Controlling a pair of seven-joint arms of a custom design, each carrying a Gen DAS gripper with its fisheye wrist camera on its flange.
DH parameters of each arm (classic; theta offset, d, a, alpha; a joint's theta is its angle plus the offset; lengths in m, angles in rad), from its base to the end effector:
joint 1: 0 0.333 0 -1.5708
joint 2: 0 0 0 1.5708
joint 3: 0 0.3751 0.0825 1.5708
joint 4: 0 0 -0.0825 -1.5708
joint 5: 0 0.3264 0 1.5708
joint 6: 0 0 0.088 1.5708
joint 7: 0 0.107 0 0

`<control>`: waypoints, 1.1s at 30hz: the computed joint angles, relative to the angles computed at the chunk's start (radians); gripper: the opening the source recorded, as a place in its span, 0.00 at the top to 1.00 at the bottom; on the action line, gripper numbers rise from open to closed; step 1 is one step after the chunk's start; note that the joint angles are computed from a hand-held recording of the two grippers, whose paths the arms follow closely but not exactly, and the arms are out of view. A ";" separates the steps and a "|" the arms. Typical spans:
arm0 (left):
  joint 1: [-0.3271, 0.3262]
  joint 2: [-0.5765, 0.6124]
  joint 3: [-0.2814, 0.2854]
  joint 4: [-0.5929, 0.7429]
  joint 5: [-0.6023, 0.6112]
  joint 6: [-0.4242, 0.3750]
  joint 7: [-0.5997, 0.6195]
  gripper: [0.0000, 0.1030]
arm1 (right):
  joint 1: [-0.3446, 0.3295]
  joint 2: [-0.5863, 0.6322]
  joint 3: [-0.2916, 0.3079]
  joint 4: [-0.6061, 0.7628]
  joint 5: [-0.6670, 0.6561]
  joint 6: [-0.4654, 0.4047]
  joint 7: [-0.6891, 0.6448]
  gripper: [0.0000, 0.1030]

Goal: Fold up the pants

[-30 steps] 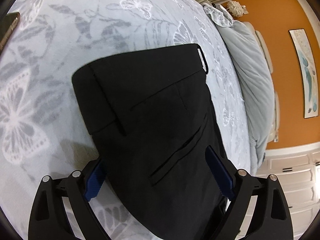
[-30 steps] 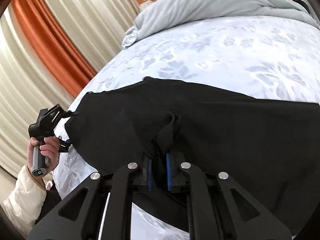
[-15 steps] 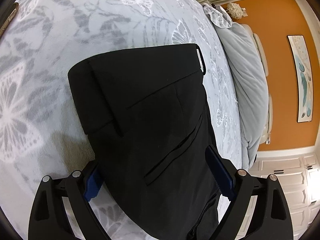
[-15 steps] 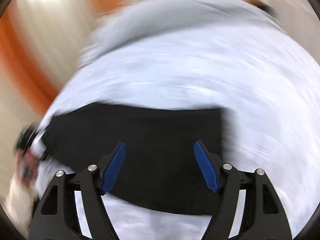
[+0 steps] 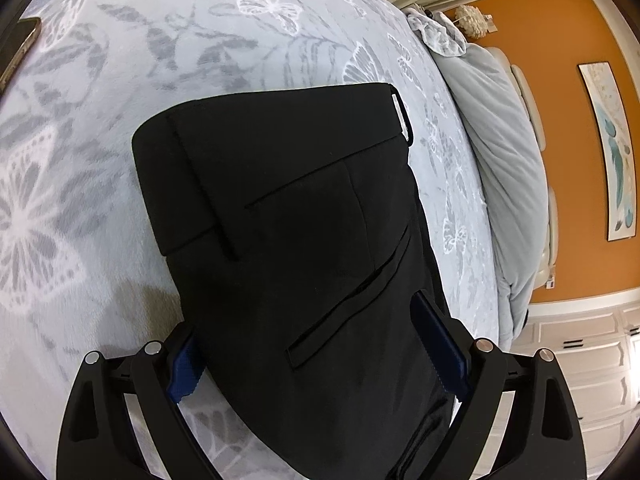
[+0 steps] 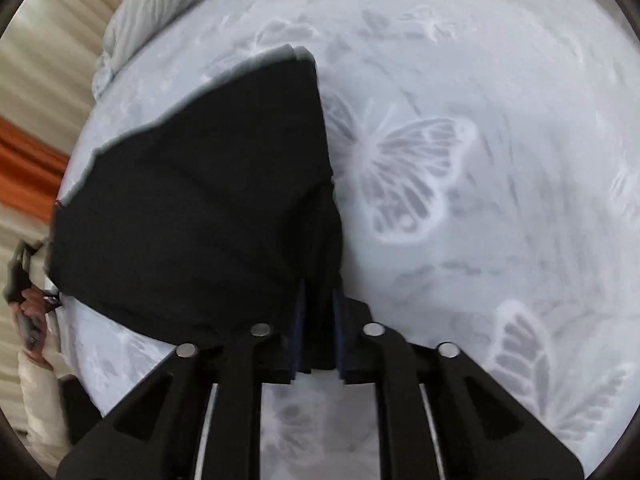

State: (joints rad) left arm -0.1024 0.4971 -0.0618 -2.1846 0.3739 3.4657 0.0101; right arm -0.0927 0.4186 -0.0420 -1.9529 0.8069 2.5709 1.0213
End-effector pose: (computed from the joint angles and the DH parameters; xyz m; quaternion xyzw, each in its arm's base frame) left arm 0.5868 -0.1356 0.3520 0.8898 -0.2549 0.3774 0.0284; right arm 0.6114 -0.0917 0.3748 -0.6019 0.7570 0.0166 0.2537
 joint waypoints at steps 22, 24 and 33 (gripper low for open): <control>0.048 0.008 -0.034 -0.005 0.038 0.022 -0.015 0.12 | 0.062 0.262 -0.054 0.400 0.012 0.055 0.014 0.82; 0.042 0.006 -0.030 0.004 0.043 -0.002 -0.007 0.12 | 0.062 0.290 -0.023 0.440 -0.052 0.107 0.044 0.85; 0.027 0.013 -0.019 0.031 0.046 -0.034 0.016 0.12 | 0.015 0.190 0.012 0.328 0.022 0.214 0.089 0.84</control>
